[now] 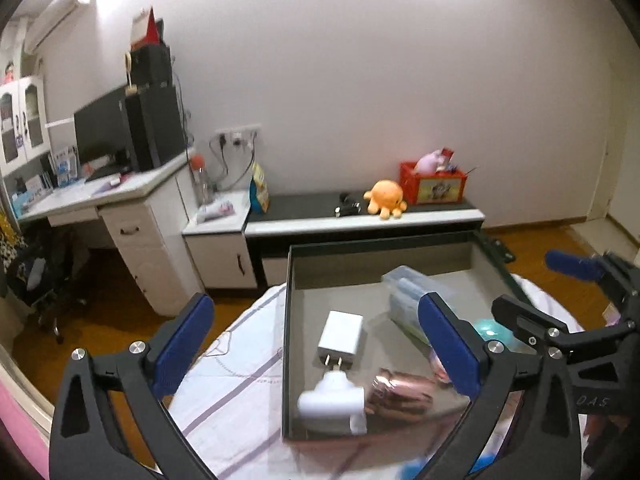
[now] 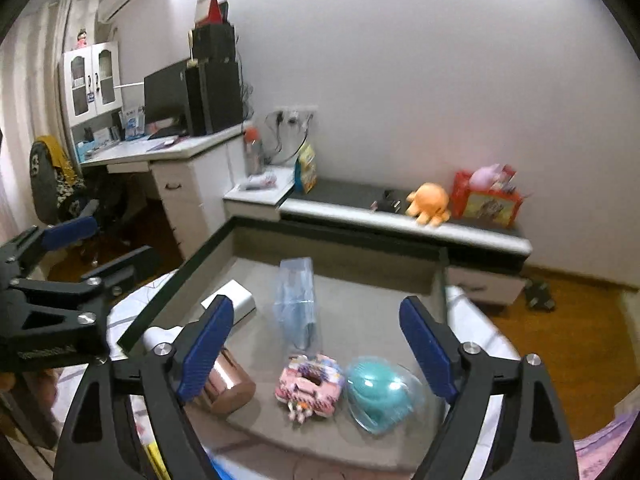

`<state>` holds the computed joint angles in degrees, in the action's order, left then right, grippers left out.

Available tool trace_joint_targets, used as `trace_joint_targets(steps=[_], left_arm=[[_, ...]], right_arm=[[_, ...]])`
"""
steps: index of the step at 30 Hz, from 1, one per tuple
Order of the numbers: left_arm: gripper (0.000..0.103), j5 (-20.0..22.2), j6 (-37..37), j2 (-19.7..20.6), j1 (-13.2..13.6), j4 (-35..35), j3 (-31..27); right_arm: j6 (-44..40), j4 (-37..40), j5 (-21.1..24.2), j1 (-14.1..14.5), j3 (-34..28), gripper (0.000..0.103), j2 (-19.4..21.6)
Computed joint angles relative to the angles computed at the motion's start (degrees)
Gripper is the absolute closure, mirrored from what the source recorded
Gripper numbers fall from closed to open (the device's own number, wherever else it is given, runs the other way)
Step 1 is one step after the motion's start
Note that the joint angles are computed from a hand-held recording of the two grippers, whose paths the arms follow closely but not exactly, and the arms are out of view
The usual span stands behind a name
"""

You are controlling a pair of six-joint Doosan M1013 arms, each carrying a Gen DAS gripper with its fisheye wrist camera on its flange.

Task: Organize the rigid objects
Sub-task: 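Withdraw both tools from the box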

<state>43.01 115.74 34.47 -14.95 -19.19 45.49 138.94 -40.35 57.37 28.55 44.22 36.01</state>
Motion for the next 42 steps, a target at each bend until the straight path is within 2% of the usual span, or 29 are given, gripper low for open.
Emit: trace_joint_targets(steps=[1, 4, 8, 11, 17, 22, 28, 33, 42], left_arm=[[0.0, -2.27, 1.19, -1.99, 0.19, -0.85, 2.84], [0.0, -7.78, 5.34, -6.83, 0.74, -4.7, 9.88], [0.0, -13.72, 11.81, -12.12, 1.47, -11.75, 17.07], [0.0, -18.41, 19.5, -16.37, 1.69, -18.65, 23.14], [0.0, -24.25, 34.62, -22.3, 2.01, -33.33, 31.8], [0.0, -23.44, 40.91, -25.49, 2.7, -40.32, 36.06], [0.0, -22.92, 42.08, -27.49, 3.01, -40.42, 38.82], [0.0, -22.3, 41.28, -28.3, 3.19, -38.77, 39.91], [0.0, -19.06, 33.28, -27.58, 3.39, -29.2, 40.23]], right_arm=[[1.08, -2.88, 0.38, 0.77, 0.76, 0.0, -0.61], [5.66, -9.54, -0.17, 2.99, 4.56, 0.0, -3.35], [10.98, -14.2, -0.5, 5.49, 8.29, 0.0, -6.42], [16.27, -19.72, -0.1, 7.79, 11.43, 0.0, -8.52], [21.66, -27.95, 3.22, 11.84, 15.15, 0.0, -10.75], [25.64, -31.67, 5.92, 14.28, 18.13, 0.0, -12.34], [30.71, -33.07, 8.12, 16.14, 21.33, 0.0, -13.99], [32.11, -33.17, 9.62, 16.98, 22.72, 0.0, -14.77], [32.92, -30.48, 10.83, 17.69, 24.36, 0.0, -15.05]])
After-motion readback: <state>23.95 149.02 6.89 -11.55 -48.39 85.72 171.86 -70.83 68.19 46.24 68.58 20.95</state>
